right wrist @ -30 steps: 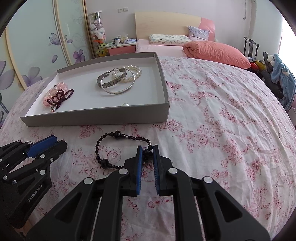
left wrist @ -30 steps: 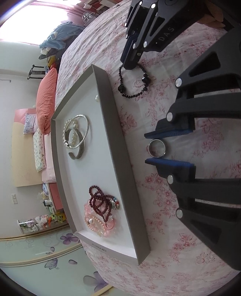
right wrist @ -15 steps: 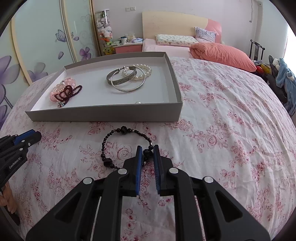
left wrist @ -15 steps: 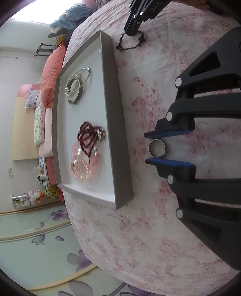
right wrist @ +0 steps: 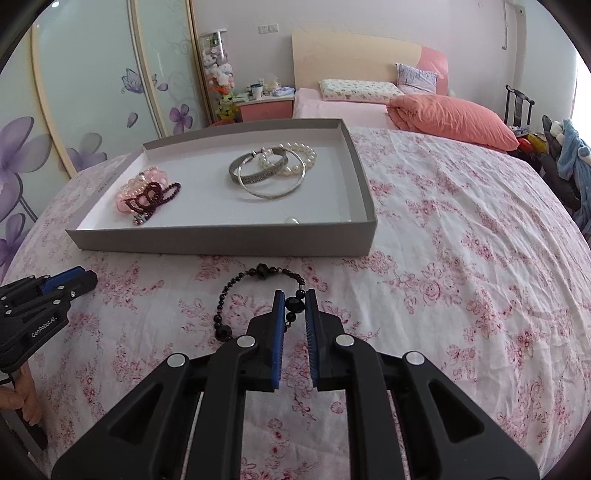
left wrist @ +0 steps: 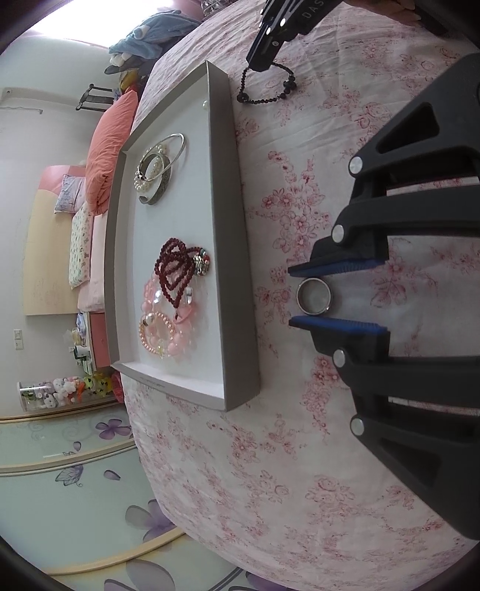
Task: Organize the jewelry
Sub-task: 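Carry the ring with left tool to tray while right carries black bracelet there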
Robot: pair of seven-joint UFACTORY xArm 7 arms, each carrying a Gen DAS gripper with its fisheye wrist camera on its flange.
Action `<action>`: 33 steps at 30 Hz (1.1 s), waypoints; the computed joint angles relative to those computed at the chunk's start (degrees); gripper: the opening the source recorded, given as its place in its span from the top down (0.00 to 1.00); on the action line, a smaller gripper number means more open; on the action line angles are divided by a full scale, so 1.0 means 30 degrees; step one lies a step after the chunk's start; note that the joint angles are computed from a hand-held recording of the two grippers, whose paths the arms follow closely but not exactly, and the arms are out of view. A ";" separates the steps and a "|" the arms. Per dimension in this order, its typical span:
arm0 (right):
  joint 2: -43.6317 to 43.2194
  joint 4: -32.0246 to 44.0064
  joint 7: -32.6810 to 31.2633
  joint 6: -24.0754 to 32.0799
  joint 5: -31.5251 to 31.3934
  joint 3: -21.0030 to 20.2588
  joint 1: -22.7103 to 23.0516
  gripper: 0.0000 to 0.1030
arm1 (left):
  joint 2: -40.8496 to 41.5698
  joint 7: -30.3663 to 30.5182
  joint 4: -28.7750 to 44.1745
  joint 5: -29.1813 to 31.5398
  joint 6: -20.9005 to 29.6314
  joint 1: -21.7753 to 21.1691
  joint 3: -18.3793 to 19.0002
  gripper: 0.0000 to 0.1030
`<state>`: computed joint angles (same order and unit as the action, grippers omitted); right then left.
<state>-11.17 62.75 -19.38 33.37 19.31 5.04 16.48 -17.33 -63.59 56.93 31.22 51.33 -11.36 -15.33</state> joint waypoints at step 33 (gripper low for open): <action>-0.2192 -0.0788 -0.4827 -0.4656 0.4881 -0.1205 0.3174 0.88 | -0.2153 -0.3152 0.0477 0.4900 0.0142 0.1421 -0.2370 0.79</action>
